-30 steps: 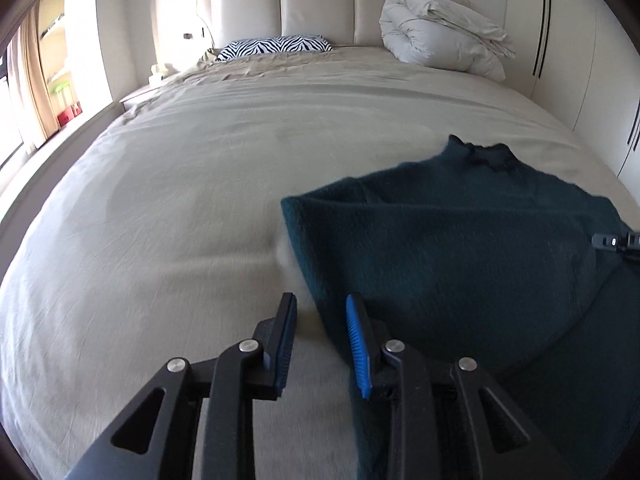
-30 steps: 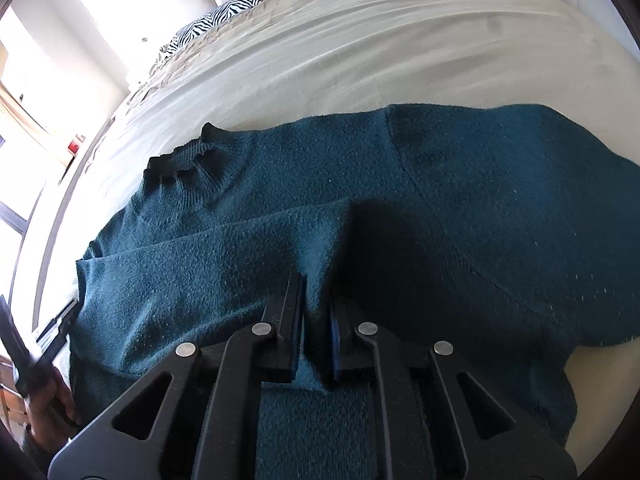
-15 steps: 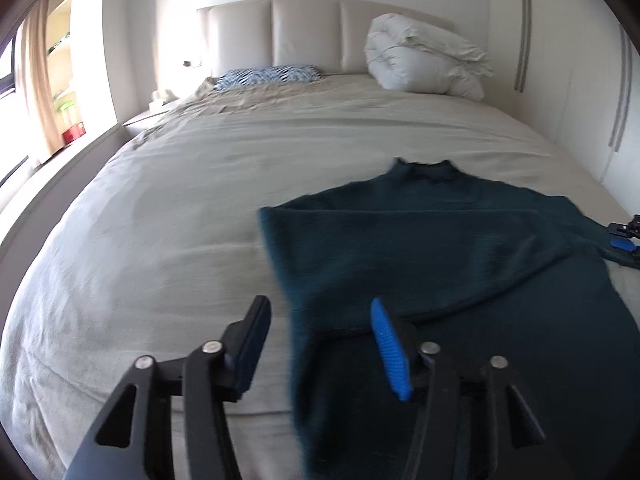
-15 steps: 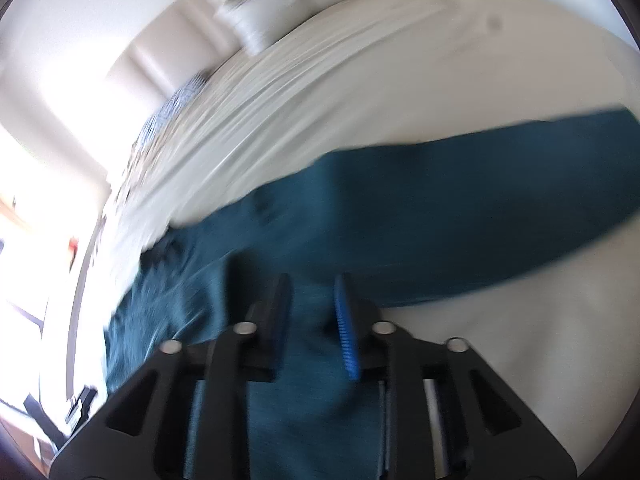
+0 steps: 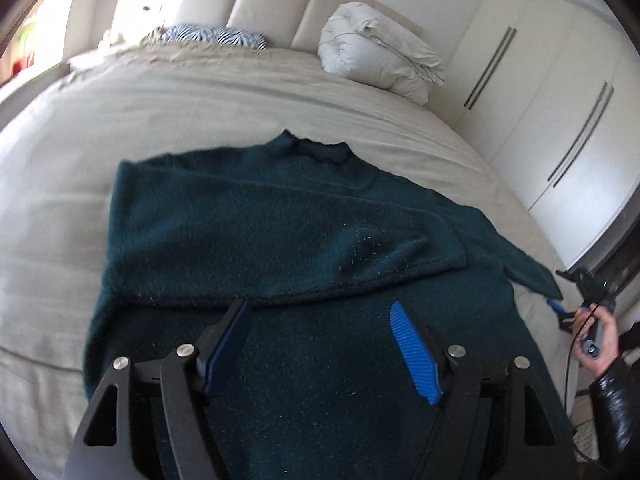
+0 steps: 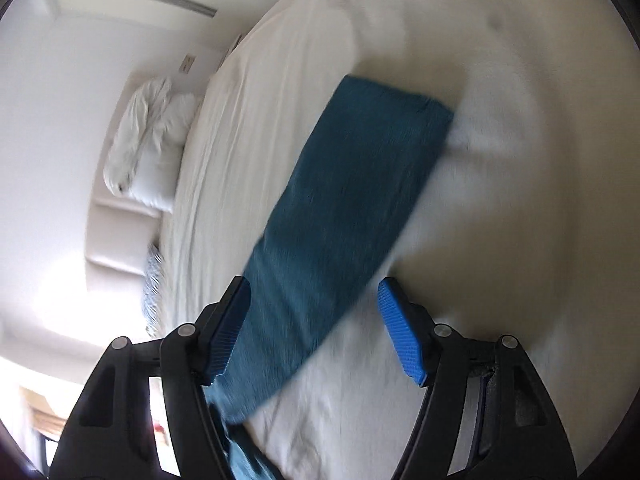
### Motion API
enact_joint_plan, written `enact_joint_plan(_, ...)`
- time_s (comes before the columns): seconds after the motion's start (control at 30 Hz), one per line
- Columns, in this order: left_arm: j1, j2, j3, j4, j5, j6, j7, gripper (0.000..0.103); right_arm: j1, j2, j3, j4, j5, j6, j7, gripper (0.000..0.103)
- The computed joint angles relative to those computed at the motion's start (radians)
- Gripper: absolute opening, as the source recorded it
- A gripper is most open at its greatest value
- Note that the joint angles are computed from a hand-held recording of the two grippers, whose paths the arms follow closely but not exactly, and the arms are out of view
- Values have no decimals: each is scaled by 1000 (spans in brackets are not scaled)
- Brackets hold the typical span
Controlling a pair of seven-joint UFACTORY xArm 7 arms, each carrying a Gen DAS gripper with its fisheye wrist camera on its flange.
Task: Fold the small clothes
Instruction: 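Grasp the other sweater sleeve with the right tool, then fold the sleeve across the body with the right tool and release it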
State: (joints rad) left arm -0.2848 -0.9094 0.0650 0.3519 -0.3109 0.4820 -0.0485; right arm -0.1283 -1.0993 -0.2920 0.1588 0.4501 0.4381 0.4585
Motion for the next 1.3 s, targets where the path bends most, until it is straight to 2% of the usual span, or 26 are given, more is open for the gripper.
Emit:
enact_joint_plan(0.13, -4, -2, -2, -5, -3, 6, -9, 74, 68, 65, -114, -3, 75, -156, -46, 58)
enact_joint_plan(0.17, -6, 0, 3, -4, -5, 8, -7, 74, 71, 89, -150, 17, 71, -159, -75, 49)
enact_joint_plan(0.2, -7, 0, 10, -5, -7, 12, -4, 74, 72, 117, -174, 38, 66, -155, -99, 36)
enact_joint_plan(0.3, -20, 7, 34, -4, -31, 7, 4, 74, 59, 196, -151, 84, 46, -130, -134, 16)
enact_joint_plan(0.33, -26, 3, 44, -8, -44, 6, 7, 74, 48, 212, -133, 97, 37, -122, -140, 13)
enact_joint_plan(0.43, -52, -4, 85, -8, -93, 12, 22, 74, 15, 225, -28, 143, -10, -103, -136, 8)
enact_joint_plan(0.53, -71, -2, 109, 2, -137, 5, 41, 74, 27, 214, 92, 203, -81, -75, -127, 8)
enact_joint_plan(0.73, -166, 8, 209, 27, -307, -17, 83, 78, 225, 291, 392, 386, -270, -26, -151, 8)
enact_joint_plan(0.8, -193, 23, 234, 39, -363, -7, 99, 79, 284, 362, 524, 445, -348, -17, -142, 7)
enact_joint_plan(0.93, -231, 73, 271, 66, -466, 49, 145, 80, 317, 502, 718, 514, -484, 1, -66, 7)
enact_joint_plan(1.0, -237, 105, 277, 78, -510, 83, 165, 81, 357, 578, 752, 535, -498, 21, -27, 7)
enact_joint_plan(1.07, -236, 140, 268, 91, -552, 106, 179, 81, 399, 582, 823, 515, -517, 59, 68, 10)
enact_joint_plan(1.13, -246, 171, 262, 105, -607, 115, 207, 81, 442, 613, 806, 507, -511, 80, 92, 13)
enact_joint_plan(1.23, -257, 233, 246, 139, -680, 127, 248, 84, 511, 553, 812, 408, -523, 5, 180, 17)
enact_joint_plan(1.3, -235, 273, 213, 162, -691, 139, 225, 84, 584, 524, 747, 372, -493, -7, 178, 19)
